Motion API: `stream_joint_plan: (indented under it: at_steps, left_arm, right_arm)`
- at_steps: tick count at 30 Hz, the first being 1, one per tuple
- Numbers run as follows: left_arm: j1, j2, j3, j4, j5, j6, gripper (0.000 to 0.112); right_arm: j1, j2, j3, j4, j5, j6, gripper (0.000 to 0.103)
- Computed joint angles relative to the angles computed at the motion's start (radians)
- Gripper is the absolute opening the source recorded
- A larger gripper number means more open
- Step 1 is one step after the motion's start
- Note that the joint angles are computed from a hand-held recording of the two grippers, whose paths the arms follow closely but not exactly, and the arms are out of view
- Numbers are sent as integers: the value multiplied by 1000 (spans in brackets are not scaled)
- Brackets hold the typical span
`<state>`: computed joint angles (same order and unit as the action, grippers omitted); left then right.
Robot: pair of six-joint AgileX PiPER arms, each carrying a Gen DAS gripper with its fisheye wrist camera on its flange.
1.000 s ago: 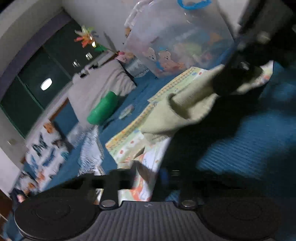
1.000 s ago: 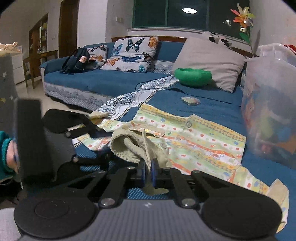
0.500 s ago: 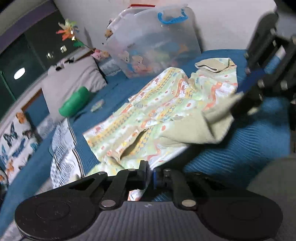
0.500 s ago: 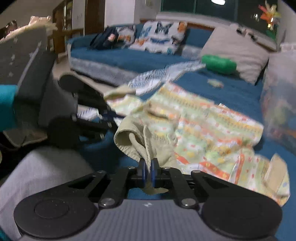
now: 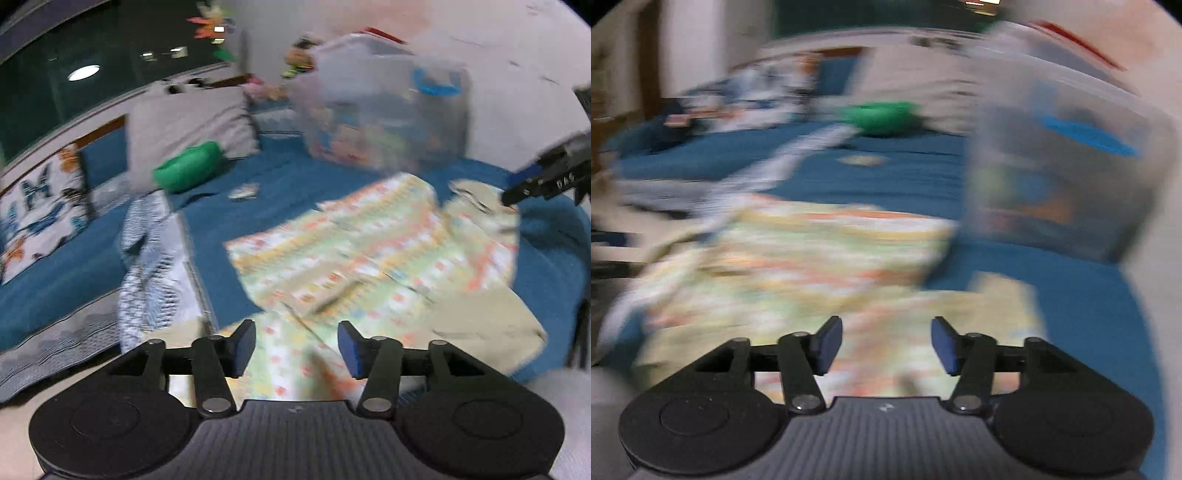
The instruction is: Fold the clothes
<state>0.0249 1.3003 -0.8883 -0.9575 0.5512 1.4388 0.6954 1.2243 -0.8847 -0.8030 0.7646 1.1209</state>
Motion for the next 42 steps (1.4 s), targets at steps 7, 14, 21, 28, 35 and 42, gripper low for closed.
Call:
stream_joint_plan:
  at_steps: [7,14,21,28,35,42]
  left_arm:
    - [-140,129,-76,110,-190,-282,61]
    - [-260,242,-132,334,-287,-550,61]
    - [-303,314,-185,576,-297,-797,62]
    - [-277,399,-368,790,-237,-1071,71]
    - [-251,623,-773,876,-20,-1273,90]
    - [-223,941,-1291,816,324,-1291,92]
  right_arm:
    - [-285,128,18,-18,-86,95,73]
    - [-264,91,108,-121,-104,232,5]
    - [-135,55,94,-183,213,311,9]
    - [-193,24,46,-193,96,275,47]
    - [-431,230,-178,268,-281,-176,61]
    - [-558,482,-370,784,-374,-623,63]
